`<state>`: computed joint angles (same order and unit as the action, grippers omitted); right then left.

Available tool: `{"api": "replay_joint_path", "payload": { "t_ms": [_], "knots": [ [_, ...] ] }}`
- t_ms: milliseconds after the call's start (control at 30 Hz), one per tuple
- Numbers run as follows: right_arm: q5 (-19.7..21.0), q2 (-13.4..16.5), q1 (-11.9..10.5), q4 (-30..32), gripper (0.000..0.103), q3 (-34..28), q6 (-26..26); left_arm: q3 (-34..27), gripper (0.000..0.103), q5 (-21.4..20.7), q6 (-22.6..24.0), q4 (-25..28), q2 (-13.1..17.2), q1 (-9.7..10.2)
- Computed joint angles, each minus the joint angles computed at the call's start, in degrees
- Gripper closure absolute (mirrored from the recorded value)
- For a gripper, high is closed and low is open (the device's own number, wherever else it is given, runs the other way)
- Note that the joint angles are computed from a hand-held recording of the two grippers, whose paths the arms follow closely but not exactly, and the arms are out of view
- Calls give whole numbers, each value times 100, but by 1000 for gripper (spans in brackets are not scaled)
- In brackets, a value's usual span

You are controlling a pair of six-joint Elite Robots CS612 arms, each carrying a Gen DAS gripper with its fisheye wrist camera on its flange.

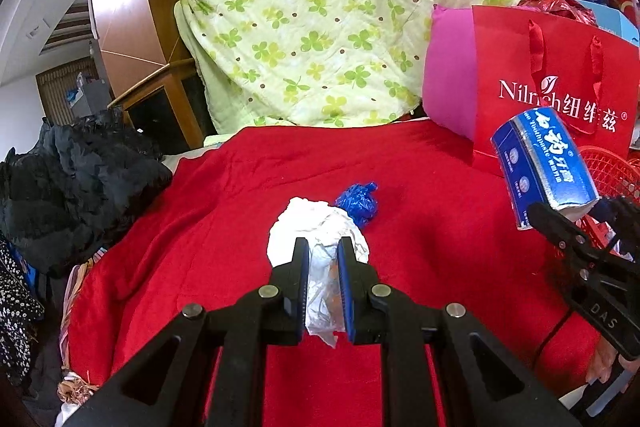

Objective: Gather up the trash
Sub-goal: 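Carry the white tissue and toothpaste box with both tools over the red basket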

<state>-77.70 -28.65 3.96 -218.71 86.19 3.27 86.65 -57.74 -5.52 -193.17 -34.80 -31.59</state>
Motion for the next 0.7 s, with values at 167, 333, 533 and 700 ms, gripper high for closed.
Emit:
{"api": "replay_joint_path", "payload": {
  "t_ms": [167,333,533,700],
  "knots": [
    [33,-34,-38,-261,42,114,168,33,88,18,-19,-62,-25,2],
    [-27,-5,-77,-797,43,200,284,118,88,12,-69,-155,-62,-1],
    [-205,-4,-109,-1233,43,365,427,163,88,-10,-85,-183,-89,-9],
    [-337,-29,-155,-1496,43,505,488,173,88,-21,-23,-150,-101,-39]
  ]
}}
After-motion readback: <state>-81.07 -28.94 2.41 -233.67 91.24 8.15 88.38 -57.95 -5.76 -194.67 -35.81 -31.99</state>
